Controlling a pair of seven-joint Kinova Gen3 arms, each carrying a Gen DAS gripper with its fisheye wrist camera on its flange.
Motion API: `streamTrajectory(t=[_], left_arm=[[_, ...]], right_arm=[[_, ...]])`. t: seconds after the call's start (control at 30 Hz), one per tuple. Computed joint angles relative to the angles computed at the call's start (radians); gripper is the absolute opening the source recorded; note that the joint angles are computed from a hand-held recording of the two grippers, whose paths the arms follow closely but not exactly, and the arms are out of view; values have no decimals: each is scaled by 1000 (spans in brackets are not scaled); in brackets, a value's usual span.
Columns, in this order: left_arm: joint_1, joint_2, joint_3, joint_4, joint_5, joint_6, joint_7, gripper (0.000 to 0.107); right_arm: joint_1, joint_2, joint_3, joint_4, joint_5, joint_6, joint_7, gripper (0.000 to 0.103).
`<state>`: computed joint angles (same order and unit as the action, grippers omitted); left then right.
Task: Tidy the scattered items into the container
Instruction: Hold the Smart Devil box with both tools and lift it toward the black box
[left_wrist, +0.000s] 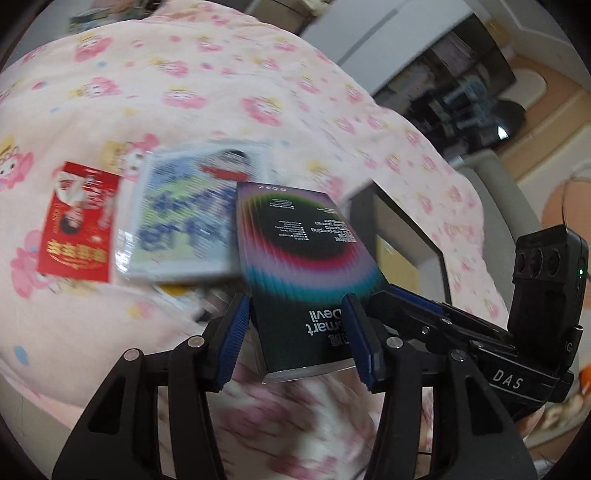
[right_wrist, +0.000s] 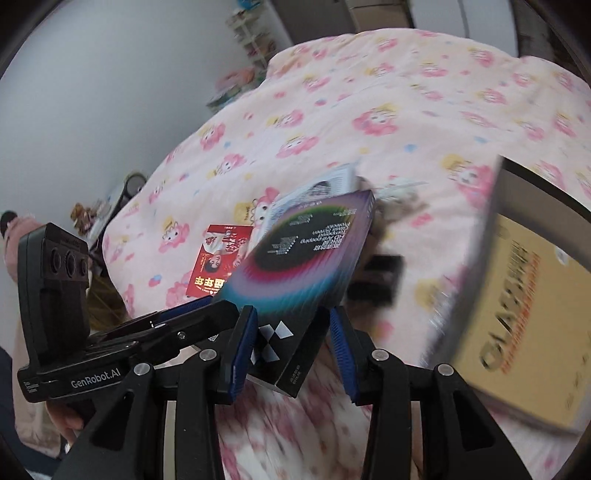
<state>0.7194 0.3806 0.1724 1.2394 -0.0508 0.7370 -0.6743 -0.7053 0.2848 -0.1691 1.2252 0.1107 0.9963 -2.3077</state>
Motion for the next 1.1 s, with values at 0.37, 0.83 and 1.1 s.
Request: streamTrajectory(t=[0.37, 0.83, 1.1], left_arm=[[204, 124, 2, -287, -97, 278, 7, 52], [229, 227, -10, -398, -4, 364, -18, 49], [145, 268, 18, -412, 88, 322, -67, 51]], right_arm=[[21, -274, -86, 306, 80, -24, -182, 37], [158, -369, -89, 572, -164, -176, -62, 37], [184, -350, -105, 557, -157, -188, -61, 36]])
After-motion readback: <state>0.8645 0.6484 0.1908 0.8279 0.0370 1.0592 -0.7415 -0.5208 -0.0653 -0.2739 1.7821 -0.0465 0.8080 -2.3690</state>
